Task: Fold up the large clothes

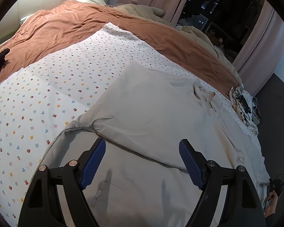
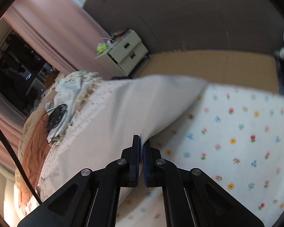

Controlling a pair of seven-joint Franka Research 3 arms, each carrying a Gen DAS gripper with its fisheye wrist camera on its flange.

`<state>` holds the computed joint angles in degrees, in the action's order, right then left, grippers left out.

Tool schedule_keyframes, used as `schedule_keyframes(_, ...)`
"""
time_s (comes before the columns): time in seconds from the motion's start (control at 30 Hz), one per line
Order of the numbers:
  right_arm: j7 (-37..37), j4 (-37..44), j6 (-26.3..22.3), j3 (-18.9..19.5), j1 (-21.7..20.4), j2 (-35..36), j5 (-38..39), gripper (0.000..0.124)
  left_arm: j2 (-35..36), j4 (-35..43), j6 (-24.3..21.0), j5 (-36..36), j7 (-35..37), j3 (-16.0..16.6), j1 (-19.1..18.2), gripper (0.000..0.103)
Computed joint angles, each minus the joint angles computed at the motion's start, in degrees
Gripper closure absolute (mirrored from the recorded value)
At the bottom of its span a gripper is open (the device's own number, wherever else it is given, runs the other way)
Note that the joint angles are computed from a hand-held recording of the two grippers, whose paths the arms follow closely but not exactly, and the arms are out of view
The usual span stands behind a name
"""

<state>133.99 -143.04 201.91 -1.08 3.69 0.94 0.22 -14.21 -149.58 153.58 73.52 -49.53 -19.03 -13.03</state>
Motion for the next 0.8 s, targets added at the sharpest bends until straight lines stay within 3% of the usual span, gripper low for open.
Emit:
schedule_keyframes(0.13,-0.08,-0.28,-1.15,-0.73,1.49,-4.38,-3.3,0.124,-0.9,-0.39,0.64,1.7,-2.22,-0.07,0.26,0.022)
schedule_keyframes(0.3,-2.95,-0.43,-3.52,-3.91,7.61,-10.54,-7.48,0.124,-1.12,-0.79,2.66,4.57,-5.3,0.43,0.91,0.023)
schedule_keyframes(0.47,-8.41,0.07,-7.24,-3.51,11.98,-15.02,-6.53,0.124,-1.01,-1.35,5.14,8.33,-10.11,1.3,1.83,0.023)
schedule_keyframes(0.67,-13.73,0.97,-11.85,-8.92,22.53,-18.28,-7.04,0.124,-1.78,-2.09,7.31,12.58,-16.16,2.19,2.26,0.023)
schedule_keyframes(0.8,-19.11,2.79,-14.85,-15.44,32.76,-17.94,-5.95,0.124,-2.11,-2.31,8.51,15.71,-19.85,3.01,2.33,0.023)
